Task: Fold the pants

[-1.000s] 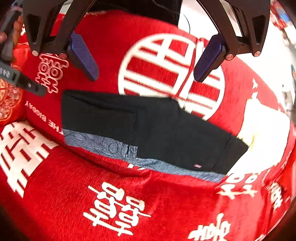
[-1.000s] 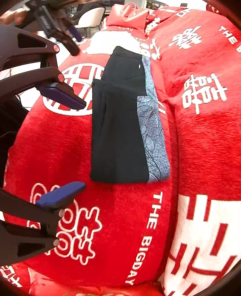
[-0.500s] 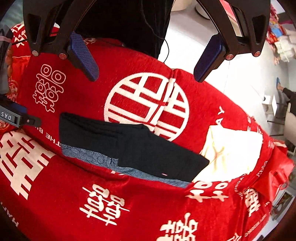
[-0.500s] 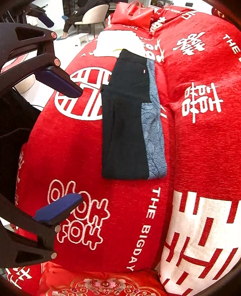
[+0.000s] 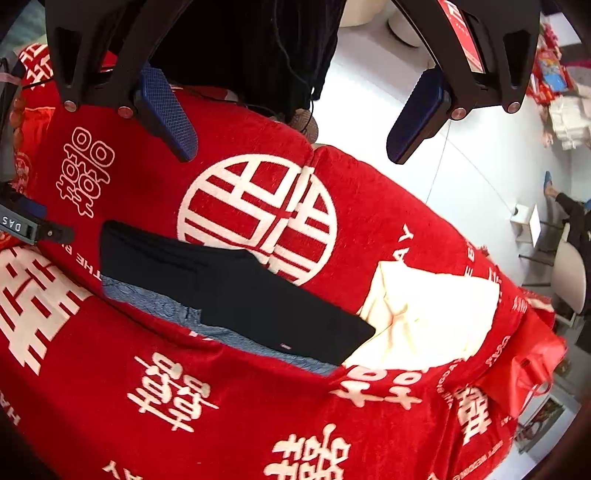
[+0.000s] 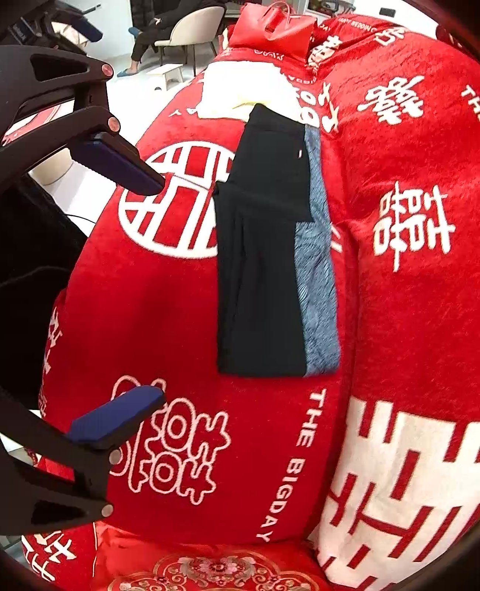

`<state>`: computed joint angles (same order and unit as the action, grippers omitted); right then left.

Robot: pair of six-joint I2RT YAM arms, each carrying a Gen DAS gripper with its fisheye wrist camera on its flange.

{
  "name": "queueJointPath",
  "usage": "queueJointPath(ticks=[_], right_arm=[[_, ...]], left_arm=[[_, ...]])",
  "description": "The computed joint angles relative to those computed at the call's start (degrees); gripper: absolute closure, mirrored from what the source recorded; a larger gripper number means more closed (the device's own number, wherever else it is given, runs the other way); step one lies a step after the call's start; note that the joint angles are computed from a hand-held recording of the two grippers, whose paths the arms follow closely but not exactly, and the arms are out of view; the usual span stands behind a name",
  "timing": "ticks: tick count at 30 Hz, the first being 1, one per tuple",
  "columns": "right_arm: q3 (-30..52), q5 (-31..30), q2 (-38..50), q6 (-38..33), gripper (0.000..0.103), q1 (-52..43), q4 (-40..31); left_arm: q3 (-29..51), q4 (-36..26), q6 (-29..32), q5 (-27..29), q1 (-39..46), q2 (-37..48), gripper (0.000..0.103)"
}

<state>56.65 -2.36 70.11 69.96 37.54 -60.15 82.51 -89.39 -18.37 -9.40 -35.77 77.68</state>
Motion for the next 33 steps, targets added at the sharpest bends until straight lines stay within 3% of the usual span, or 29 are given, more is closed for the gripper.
queueJointPath(ticks=[9, 16, 21, 26, 30, 33], right_arm=[[-0.57, 0.47, 1.15, 0.80, 0.000, 0.47, 1.21], [1.98, 3.00, 3.88, 6.28, 0.000, 1.84, -0.44], [9.79, 5.06, 13.21, 11.69, 0.000, 4.05, -2.05], [23.44, 7.45, 25.82, 19.16, 0.000, 7.43, -4.24], [34.31, 6.66, 35.54, 21.32, 0.000, 9.27, -6.59], [41.16, 5.50, 41.37, 20.85, 0.000, 10.07, -8.38]], left_arm=[[0.16, 0.45, 2.33, 1.34, 3.25, 0.32, 0.000], [1.25, 4.23, 11.01, 2.90, 8.83, 4.16, 0.000], [4.20, 8.40, 24.15, 6.59, 19.35, 9.43, 0.000], [11.00, 12.70, 38.73, 9.14, 30.04, 18.85, 0.000], [16.48, 15.54, 43.94, 12.17, 36.74, 27.92, 0.000], [19.63, 16.73, 44.74, 11.39, 39.14, 34.87, 0.000]])
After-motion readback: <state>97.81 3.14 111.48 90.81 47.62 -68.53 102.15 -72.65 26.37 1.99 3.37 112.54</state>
